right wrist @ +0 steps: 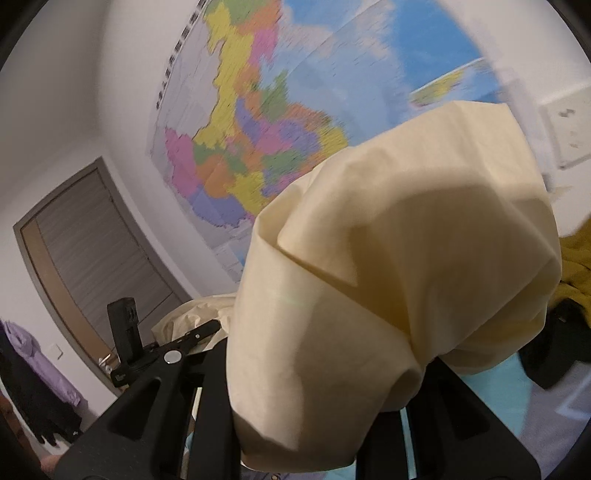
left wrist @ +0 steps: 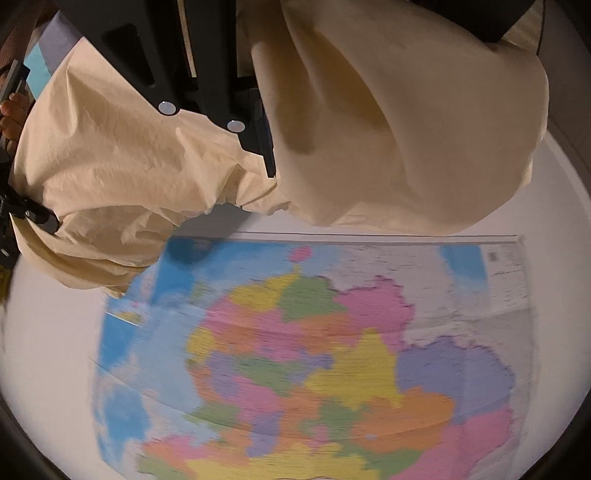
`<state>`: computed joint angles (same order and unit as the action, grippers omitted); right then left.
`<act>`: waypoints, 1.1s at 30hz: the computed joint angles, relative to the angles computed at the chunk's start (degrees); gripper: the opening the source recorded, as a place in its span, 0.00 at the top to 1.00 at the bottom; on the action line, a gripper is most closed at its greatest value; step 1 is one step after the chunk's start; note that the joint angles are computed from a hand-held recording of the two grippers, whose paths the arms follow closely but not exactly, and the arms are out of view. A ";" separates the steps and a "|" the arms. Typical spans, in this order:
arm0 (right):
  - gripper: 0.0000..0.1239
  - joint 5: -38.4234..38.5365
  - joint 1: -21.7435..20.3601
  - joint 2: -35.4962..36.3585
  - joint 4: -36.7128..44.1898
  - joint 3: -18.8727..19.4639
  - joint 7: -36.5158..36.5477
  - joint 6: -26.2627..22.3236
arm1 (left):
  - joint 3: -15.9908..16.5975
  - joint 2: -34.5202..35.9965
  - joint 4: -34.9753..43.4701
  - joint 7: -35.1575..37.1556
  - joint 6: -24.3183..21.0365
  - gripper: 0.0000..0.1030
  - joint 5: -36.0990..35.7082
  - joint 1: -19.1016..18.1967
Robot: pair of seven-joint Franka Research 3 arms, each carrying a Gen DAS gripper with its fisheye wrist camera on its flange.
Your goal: Fold large clothes
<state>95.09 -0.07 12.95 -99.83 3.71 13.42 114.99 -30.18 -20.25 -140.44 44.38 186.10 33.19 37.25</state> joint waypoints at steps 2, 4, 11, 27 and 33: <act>0.85 -0.94 1.06 1.21 2.26 0.76 0.59 0.65 | 0.72 0.06 0.66 0.13 -0.90 0.85 0.08 1.20; 0.85 -1.97 2.34 2.95 5.29 1.83 1.79 1.86 | 2.61 0.44 1.39 -0.01 -2.01 0.85 0.35 0.97; 0.85 -5.27 5.26 10.29 15.73 6.35 5.44 3.77 | 7.94 2.48 5.48 -3.04 -5.53 0.85 5.14 2.36; 0.85 -18.08 14.09 29.34 36.21 16.65 10.67 15.85 | 7.08 21.19 23.76 -45.90 -8.33 0.85 50.53 17.89; 0.70 -29.61 15.28 35.28 36.15 15.89 21.17 13.59 | 11.27 31.86 22.89 -35.78 -10.34 0.84 39.80 15.79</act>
